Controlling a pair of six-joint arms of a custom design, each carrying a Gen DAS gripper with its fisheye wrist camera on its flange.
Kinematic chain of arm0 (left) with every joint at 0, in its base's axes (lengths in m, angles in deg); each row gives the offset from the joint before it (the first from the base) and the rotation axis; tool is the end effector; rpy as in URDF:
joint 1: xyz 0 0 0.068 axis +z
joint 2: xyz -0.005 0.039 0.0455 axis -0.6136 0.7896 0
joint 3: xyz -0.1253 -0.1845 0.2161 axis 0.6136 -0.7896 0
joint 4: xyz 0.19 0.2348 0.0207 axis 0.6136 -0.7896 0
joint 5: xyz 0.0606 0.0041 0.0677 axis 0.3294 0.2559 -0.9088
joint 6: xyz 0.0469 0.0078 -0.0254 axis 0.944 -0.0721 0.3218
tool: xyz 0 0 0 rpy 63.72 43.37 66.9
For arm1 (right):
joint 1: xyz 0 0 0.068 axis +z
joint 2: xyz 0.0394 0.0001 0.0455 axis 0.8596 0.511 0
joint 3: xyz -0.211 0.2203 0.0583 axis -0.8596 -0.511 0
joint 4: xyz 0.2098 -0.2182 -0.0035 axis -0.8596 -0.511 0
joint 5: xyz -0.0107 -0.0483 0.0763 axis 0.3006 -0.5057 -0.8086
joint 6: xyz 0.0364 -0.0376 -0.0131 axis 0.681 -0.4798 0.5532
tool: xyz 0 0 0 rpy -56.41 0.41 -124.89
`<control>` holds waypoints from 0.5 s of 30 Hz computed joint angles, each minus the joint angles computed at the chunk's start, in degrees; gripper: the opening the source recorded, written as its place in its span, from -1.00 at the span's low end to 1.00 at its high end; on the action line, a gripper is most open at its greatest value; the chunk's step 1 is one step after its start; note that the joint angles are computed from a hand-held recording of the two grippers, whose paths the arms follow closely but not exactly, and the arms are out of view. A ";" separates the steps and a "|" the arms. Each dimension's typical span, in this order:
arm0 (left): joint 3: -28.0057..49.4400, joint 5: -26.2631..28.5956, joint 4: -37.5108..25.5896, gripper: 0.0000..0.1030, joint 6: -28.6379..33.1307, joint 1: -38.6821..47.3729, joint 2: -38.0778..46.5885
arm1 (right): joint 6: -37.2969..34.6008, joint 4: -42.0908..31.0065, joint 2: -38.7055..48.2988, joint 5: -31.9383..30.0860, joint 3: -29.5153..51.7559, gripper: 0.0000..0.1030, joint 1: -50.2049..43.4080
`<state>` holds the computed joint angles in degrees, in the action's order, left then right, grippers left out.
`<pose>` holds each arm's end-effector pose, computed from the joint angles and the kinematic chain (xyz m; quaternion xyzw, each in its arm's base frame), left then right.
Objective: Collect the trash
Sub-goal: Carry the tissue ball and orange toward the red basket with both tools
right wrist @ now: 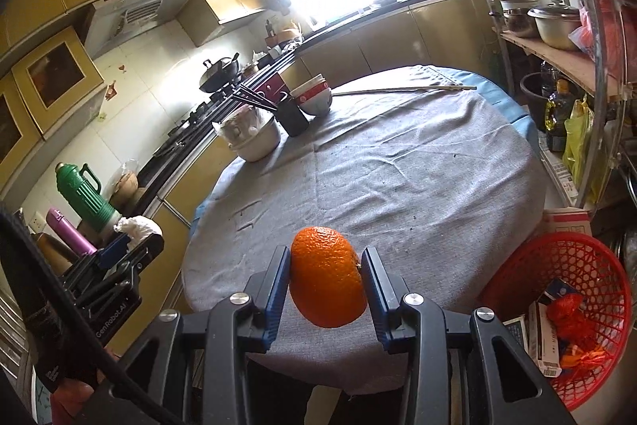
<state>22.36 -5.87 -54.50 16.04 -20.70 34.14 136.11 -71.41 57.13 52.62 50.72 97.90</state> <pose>0.3262 0.0800 0.3028 0.3128 0.8238 -0.0308 0.4718 0.2289 0.1584 0.2891 0.2792 0.8380 0.1315 0.4500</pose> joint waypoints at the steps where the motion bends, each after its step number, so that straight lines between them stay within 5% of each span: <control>1: -0.07 -0.05 -0.17 -0.11 0.10 -0.15 -0.12 | 0.07 -0.14 -0.22 0.21 -0.06 -0.22 0.16; 15: -3.21 -1.10 0.04 -0.10 0.94 -3.02 -3.89 | 3.27 -2.32 -6.64 2.55 -4.15 -0.22 1.19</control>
<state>19.16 -6.98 -54.47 16.98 -23.72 30.25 139.39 -73.73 50.49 55.17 46.57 99.10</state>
